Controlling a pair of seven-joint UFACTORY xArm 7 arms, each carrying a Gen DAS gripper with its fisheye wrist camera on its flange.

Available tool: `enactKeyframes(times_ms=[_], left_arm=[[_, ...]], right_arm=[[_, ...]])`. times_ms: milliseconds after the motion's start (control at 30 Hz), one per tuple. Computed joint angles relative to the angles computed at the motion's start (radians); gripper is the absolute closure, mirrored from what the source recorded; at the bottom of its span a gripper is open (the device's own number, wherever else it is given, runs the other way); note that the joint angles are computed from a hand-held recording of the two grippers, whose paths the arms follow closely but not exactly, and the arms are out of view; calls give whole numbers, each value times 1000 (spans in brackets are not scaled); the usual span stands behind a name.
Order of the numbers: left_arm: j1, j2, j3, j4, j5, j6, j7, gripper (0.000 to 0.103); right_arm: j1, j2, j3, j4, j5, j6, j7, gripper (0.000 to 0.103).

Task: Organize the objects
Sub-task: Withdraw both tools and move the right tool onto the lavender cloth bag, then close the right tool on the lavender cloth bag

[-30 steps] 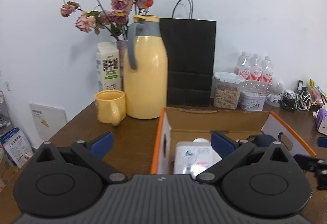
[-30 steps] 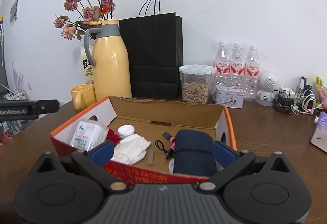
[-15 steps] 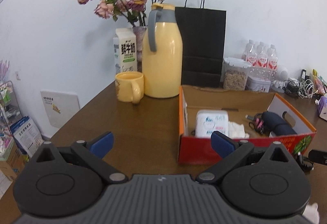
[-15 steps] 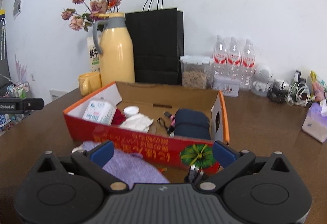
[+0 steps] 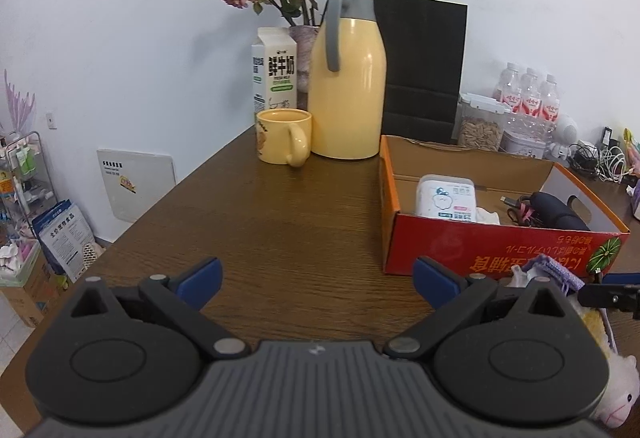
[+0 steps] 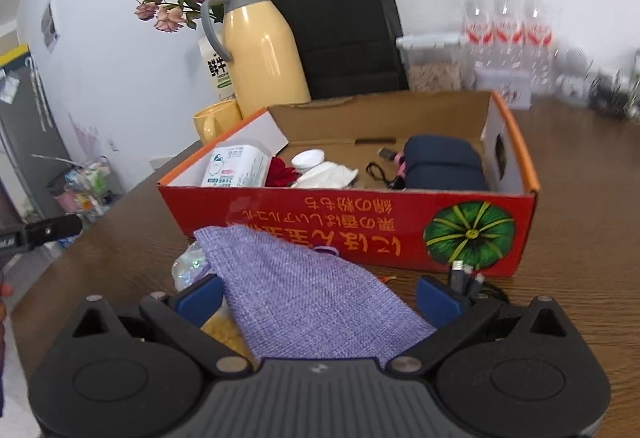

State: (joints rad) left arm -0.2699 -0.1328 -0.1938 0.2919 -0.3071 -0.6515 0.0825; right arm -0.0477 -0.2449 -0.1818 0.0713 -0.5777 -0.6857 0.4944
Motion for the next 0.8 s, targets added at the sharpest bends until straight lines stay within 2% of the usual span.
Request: enactKeyframes(times_ms=[67, 167, 333, 400, 600, 667, 733, 800], left_arm=[[3, -4, 1, -3, -7, 2, 1, 0], [6, -5, 3, -5, -6, 5, -2, 0], [5, 2, 1, 0, -4, 12, -3, 0], [2, 5, 0, 1, -3, 13, -4, 0], [-8, -1, -14, 2, -29, 17, 15, 0], [-11, -5, -16, -1, -33, 19, 17, 0], [-12, -9, -18, -5, -36, 16, 19, 0], [-13, -11, -23, -5, -47, 18, 25, 0]], right_arm=[[-2, 54, -55, 35, -106, -25, 66, 0], [-43, 138, -81, 85, -248, -77, 170, 0], [-122, 235, -61, 130, -359, -168, 269, 5], [-152, 252, -44, 134, -388, -201, 281, 18], [-243, 286, 3, 140, -471, -288, 309, 46], [-267, 297, 8, 143, -492, -309, 326, 47], [-279, 292, 14, 130, -468, -313, 317, 43], [-280, 277, 22, 116, -436, -308, 297, 31]])
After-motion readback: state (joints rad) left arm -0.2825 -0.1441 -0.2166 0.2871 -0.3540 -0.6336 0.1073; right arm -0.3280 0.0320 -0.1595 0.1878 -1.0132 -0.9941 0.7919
